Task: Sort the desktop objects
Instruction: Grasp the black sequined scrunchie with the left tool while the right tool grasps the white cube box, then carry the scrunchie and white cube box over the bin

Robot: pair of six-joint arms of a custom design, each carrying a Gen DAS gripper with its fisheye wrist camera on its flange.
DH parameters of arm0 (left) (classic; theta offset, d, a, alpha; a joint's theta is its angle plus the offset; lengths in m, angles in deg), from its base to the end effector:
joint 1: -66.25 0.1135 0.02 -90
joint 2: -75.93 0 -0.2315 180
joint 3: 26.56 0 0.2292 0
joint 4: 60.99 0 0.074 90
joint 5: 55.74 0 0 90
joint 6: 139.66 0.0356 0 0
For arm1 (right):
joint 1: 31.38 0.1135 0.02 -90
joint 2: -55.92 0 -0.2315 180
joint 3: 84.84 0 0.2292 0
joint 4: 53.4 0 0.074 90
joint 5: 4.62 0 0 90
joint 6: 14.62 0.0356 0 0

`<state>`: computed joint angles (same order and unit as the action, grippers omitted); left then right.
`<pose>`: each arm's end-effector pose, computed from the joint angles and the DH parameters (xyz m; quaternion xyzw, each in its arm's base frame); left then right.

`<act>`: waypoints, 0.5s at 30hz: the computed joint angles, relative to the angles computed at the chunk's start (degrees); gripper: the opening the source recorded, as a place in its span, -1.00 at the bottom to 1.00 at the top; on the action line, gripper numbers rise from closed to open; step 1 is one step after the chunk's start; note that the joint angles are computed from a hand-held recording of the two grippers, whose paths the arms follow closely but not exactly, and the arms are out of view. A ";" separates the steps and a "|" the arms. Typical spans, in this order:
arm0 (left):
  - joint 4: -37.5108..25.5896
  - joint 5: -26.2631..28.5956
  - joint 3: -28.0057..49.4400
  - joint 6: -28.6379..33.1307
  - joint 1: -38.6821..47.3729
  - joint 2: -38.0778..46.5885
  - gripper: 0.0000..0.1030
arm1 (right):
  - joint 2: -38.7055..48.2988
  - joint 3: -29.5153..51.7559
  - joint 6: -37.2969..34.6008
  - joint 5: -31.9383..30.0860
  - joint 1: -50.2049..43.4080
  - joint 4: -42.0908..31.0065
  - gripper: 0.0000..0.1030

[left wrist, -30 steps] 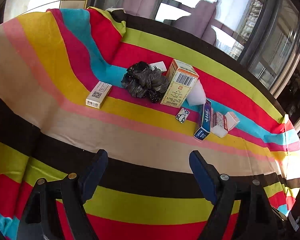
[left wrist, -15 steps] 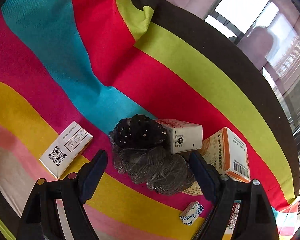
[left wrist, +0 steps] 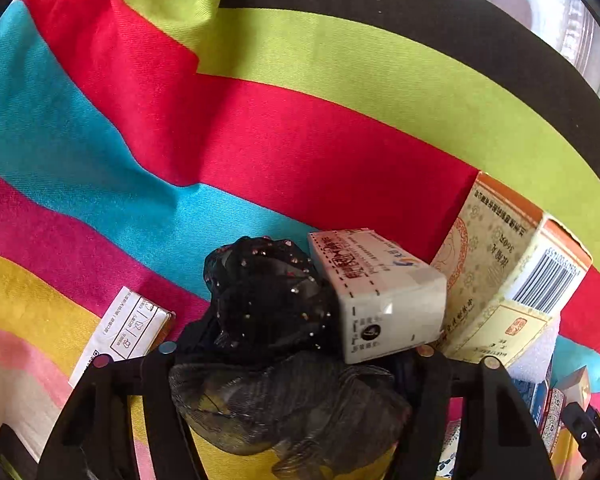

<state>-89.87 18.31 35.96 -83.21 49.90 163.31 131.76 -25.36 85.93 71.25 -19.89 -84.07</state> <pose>0.2728 -0.0698 0.1611 -0.1834 0.9241 -0.0104 0.3350 0.2504 0.0598 0.1940 -0.0526 0.9230 0.1818 0.3349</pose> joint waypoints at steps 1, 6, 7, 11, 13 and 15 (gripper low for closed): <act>-0.20 0.14 -0.82 0.51 -0.80 -1.00 -0.04 | -2.40 -1.54 -0.75 0.94 0.45 0.67 -0.12; -1.81 -0.22 -8.19 -0.88 -5.39 -10.35 -0.18 | -17.10 -7.97 -3.16 11.31 7.33 -5.83 -0.12; -2.83 -1.48 -9.71 -1.78 -7.12 -12.56 -0.18 | -20.61 -9.10 -2.99 12.29 8.33 -7.95 -0.12; -9.13 -6.69 -14.86 -7.17 -16.07 -21.85 -0.18 | -33.29 -11.87 -2.26 10.30 8.20 -16.89 -0.12; -13.63 -9.53 -16.76 -11.38 -21.55 -26.73 -0.18 | -39.21 -12.19 -0.19 12.55 11.52 -22.01 -0.12; -19.17 -12.48 -18.20 -16.74 -27.99 -31.70 -0.18 | -45.15 -12.21 2.05 15.12 15.39 -27.72 -0.12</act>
